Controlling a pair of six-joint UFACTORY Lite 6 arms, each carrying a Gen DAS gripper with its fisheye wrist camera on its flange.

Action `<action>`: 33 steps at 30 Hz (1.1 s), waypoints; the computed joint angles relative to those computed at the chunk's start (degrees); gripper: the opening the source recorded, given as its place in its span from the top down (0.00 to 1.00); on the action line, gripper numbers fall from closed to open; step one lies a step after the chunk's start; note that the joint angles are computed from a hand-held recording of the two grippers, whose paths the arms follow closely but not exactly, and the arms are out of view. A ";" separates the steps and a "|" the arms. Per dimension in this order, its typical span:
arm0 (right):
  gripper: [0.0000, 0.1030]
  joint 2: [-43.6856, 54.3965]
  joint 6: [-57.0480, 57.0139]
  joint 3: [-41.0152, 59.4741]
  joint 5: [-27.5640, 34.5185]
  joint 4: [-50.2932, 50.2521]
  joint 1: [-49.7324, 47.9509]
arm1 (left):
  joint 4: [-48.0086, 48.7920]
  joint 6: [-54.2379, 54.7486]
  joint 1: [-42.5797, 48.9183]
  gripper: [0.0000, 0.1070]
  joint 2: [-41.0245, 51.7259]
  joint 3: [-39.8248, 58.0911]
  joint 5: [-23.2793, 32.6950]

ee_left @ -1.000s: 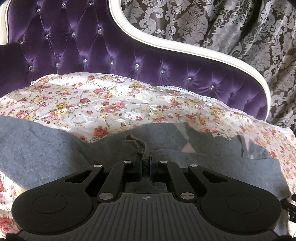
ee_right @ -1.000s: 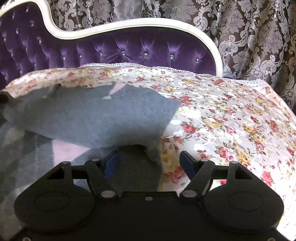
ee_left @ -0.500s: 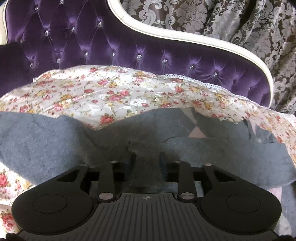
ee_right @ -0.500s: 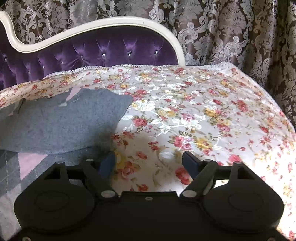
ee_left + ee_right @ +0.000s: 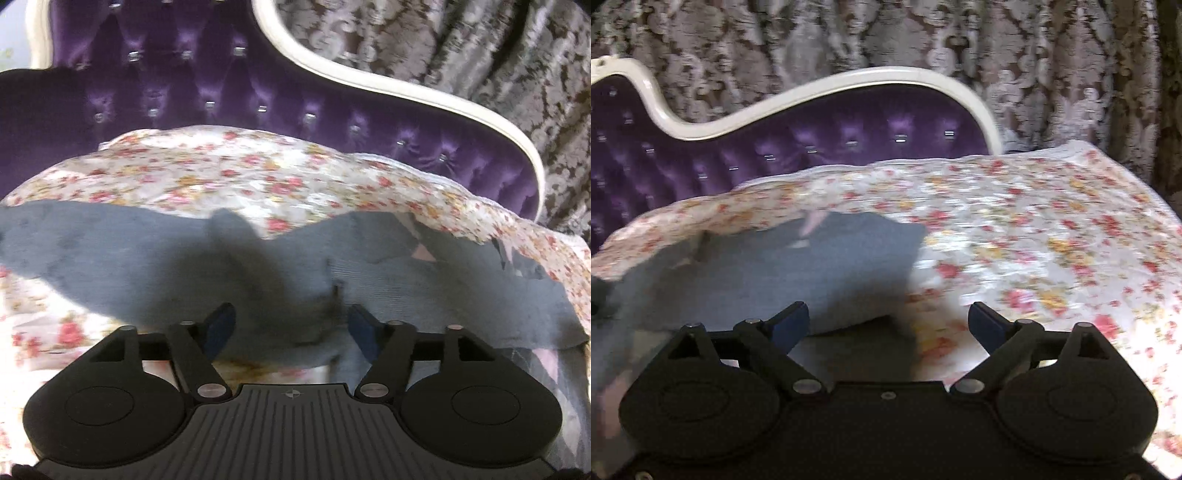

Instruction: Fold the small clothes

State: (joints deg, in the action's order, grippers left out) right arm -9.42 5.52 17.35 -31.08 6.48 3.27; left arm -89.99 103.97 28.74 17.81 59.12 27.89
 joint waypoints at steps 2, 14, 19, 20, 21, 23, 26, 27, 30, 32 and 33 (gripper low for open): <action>0.08 -1.62 0.66 -0.65 0.46 0.68 3.79 | 2.17 -1.82 2.95 0.36 0.75 1.50 0.55; 0.07 1.93 -7.03 2.54 -0.52 16.21 25.53 | 15.05 -20.06 18.74 0.36 19.29 26.75 2.34; 0.07 4.12 -9.71 4.52 -0.51 20.46 29.34 | 14.56 -21.54 22.00 0.36 27.38 37.40 3.71; 0.07 4.59 -10.16 4.95 -0.48 21.15 29.86 | 14.37 -21.71 22.48 0.36 29.11 39.63 4.34; 0.07 5.18 -10.61 5.51 -0.47 21.96 30.47 | 15.16 -23.03 22.60 0.36 30.99 42.18 4.61; 0.07 6.35 -10.87 6.38 -0.59 22.97 31.48 | 18.41 -27.10 22.73 0.36 34.52 47.13 5.00; 0.07 8.32 -11.15 7.79 -0.62 23.70 32.45 | 22.09 -32.05 22.96 0.36 39.44 54.13 6.31; 0.07 8.88 -11.37 8.19 -0.58 23.91 32.72 | 22.78 -33.09 22.80 0.36 40.72 56.12 6.58; 0.07 10.63 -12.11 9.65 -0.08 24.29 33.11 | 22.56 -33.17 22.32 0.37 42.23 58.56 5.97; 0.07 11.50 -12.16 10.21 -0.04 24.41 33.40 | 22.38 -34.26 22.07 0.37 43.78 61.33 6.14; 0.07 11.80 -12.23 10.40 -0.03 24.58 33.56 | 22.20 -34.84 21.81 0.37 44.34 62.34 5.77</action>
